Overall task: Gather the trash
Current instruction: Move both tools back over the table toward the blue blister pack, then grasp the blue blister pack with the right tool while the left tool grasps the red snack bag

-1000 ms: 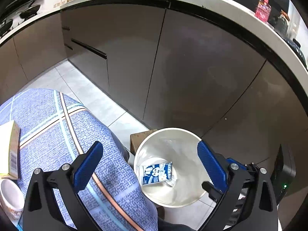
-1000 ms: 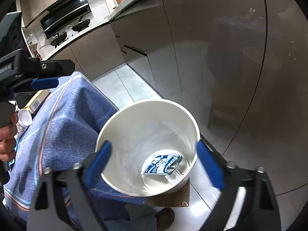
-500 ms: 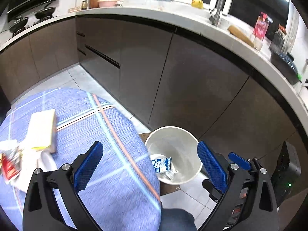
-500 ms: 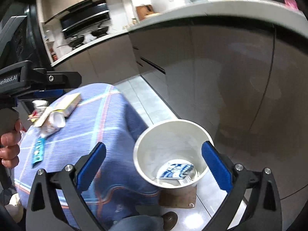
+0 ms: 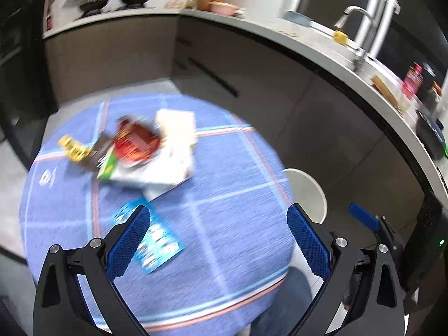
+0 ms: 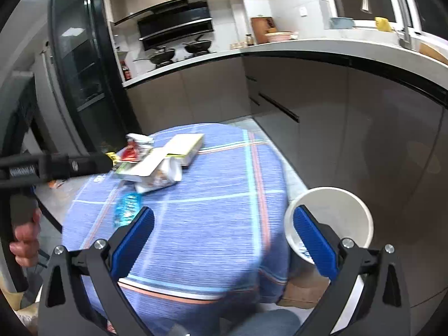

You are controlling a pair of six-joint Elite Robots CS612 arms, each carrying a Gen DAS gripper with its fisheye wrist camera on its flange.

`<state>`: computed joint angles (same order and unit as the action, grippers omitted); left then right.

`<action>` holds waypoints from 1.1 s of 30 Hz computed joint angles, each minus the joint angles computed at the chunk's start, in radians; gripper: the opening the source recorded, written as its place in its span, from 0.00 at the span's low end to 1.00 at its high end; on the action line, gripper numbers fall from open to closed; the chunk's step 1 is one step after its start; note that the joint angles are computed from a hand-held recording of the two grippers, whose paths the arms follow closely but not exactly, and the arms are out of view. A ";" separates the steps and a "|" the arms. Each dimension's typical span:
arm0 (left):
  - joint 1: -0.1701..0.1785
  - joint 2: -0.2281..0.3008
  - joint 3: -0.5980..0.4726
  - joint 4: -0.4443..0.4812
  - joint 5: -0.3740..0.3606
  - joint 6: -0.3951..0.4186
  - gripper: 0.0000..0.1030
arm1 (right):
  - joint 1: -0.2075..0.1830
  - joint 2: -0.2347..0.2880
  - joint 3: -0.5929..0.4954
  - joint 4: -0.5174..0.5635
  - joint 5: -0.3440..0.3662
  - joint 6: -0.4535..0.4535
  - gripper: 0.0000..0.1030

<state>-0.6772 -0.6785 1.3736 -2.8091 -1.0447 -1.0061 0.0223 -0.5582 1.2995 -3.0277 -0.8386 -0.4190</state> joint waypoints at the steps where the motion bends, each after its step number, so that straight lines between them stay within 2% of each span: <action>1: -0.002 -0.009 0.018 0.002 0.008 -0.015 0.92 | 0.004 -0.002 0.005 0.009 0.024 -0.009 0.97; 5: -0.004 -0.055 0.121 -0.033 0.044 -0.084 0.92 | 0.021 -0.015 0.022 0.074 0.097 -0.080 0.97; 9: -0.004 -0.089 0.202 -0.081 0.070 -0.111 0.92 | 0.062 -0.040 0.047 0.154 0.041 -0.219 0.97; 14: 0.000 -0.120 0.278 -0.154 0.085 -0.108 0.91 | 0.104 -0.040 0.039 0.289 0.014 -0.354 0.97; 21: 0.014 -0.141 0.347 -0.234 0.072 -0.124 0.86 | 0.166 -0.001 -0.022 0.375 -0.108 -0.409 0.97; 29: 0.034 -0.140 0.369 -0.280 0.041 -0.112 0.84 | 0.216 0.043 -0.075 0.332 -0.228 -0.417 0.96; 31: 0.038 -0.139 0.365 -0.278 0.039 -0.095 0.84 | 0.226 0.048 -0.075 0.306 -0.258 -0.423 0.90; 33: 0.042 -0.137 0.359 -0.277 0.036 -0.075 0.84 | 0.226 0.052 -0.089 0.337 -0.240 -0.411 0.84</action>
<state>-0.6356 -0.8152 1.7323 -3.0862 -1.0090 -1.0814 0.2486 -0.5062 1.2109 -2.6908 -1.0786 -0.8299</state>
